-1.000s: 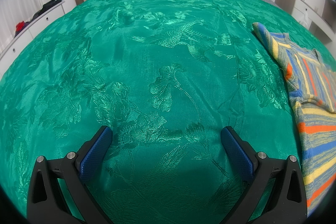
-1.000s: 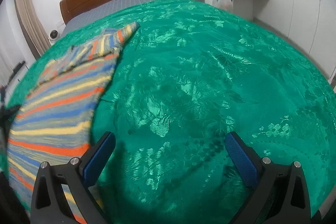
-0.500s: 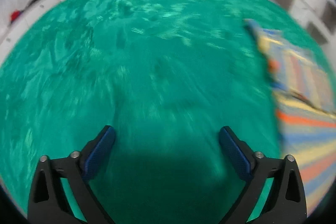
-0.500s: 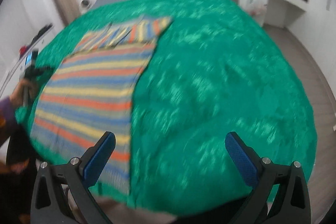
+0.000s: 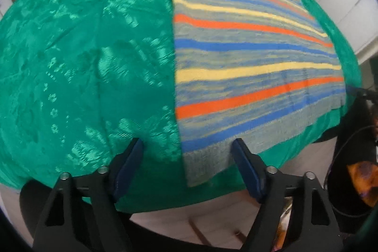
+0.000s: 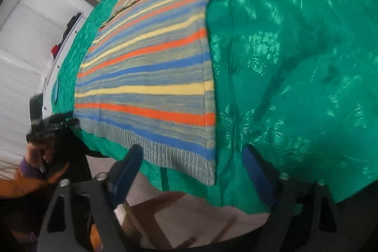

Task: Fold small clothes
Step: 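Grasp the sweater hem with both tools, then lift the hem with both tools, fold it onto the collar and release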

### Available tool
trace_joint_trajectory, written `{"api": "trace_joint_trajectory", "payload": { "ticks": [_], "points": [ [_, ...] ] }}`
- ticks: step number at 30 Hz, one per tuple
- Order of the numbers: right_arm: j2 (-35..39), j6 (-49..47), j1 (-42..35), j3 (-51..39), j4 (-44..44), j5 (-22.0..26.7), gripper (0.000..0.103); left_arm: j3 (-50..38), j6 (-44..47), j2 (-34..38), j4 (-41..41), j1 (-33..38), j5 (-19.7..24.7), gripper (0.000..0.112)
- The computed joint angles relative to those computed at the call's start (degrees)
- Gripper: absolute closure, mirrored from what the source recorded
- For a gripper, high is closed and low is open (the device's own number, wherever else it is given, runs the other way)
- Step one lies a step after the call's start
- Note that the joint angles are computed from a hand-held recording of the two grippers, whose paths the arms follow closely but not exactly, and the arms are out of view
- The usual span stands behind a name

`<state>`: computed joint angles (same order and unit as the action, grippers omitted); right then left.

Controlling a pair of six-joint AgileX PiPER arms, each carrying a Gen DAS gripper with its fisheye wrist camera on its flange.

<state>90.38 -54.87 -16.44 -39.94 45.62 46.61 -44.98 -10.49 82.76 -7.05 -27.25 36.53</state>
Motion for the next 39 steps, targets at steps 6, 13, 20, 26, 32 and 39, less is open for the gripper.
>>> {"api": "trace_joint_trajectory", "payload": {
  "ticks": [6, 13, 20, 26, 32, 39],
  "points": [
    [1.93, 5.02, 6.6, -2.07, -3.65, -2.47, 0.048, -0.84, 2.66, 1.92, -3.07, 1.88, 0.72, 0.067],
    [-1.57, 8.36, 6.05, -1.36, -7.51, -1.68, 0.098, 2.15, 10.63, -0.85, -12.55, 4.28, 1.36, 0.109],
    [-10.15, 12.77, 8.18, -0.77, -13.26, 3.03, 0.099, 3.65, 9.48, -7.58, -10.04, 2.28, 4.24, 0.11],
    [-8.56, 13.01, 8.22, -3.86, -14.15, 3.96, 0.099, 1.43, 14.14, -6.56, -11.39, 5.61, 6.65, 0.11],
    [-10.47, 12.44, 7.27, -3.59, -15.63, 8.36, 0.099, 2.07, 15.97, -9.98, -13.88, 5.03, 11.11, 0.11],
    [-3.86, 8.99, -3.11, -13.94, -3.14, 20.1, 0.099, -8.82, 29.46, -7.4, -30.07, 21.57, 19.29, 0.11]
  ]
}}
